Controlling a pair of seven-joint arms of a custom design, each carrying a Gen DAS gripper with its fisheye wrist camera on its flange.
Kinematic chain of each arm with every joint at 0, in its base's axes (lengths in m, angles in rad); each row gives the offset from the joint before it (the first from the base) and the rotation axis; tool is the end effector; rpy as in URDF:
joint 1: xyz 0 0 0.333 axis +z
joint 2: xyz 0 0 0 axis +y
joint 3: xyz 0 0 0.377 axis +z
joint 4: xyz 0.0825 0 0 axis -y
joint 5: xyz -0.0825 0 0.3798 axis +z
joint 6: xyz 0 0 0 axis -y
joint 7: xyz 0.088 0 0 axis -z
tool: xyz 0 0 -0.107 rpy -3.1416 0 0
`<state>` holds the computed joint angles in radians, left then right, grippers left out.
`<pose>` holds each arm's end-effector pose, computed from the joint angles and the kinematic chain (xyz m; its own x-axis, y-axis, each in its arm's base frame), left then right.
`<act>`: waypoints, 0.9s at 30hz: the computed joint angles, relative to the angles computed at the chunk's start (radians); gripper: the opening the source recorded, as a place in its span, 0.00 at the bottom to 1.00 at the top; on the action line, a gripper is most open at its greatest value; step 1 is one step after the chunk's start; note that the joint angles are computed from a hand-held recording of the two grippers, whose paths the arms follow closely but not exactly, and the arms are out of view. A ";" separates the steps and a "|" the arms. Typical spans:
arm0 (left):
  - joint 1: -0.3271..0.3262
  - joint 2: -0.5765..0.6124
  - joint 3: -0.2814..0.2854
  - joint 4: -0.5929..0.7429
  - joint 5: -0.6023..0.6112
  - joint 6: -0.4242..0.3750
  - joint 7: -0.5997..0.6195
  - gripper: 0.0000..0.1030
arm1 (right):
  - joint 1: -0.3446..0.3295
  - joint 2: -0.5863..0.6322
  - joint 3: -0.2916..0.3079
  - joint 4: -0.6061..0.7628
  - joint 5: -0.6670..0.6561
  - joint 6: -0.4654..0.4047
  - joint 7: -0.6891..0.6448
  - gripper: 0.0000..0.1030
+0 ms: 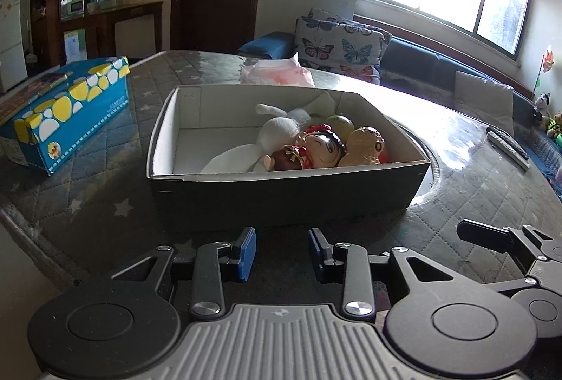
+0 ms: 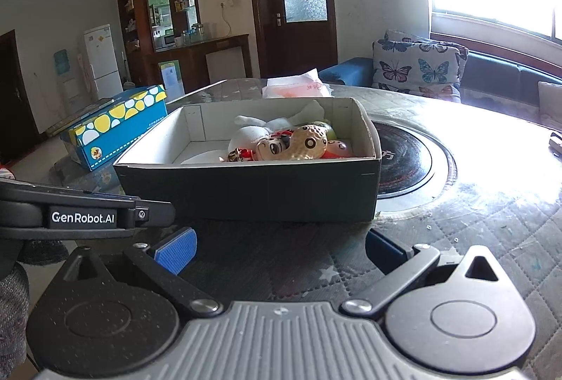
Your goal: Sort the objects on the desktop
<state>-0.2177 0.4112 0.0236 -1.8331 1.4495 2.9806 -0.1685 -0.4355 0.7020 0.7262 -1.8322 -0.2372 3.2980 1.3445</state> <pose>0.6470 -0.1997 0.4045 0.1106 -0.9872 0.1147 -0.6196 -0.1587 -0.7687 0.7166 0.1155 0.3906 0.4505 -0.8884 -0.0883 -0.5233 -0.1826 -0.8324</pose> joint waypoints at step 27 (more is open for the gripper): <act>0.000 0.026 -0.003 0.014 -0.106 -0.029 0.097 0.34 | 0.064 -0.001 -0.059 0.050 0.016 -0.045 -0.005 1.00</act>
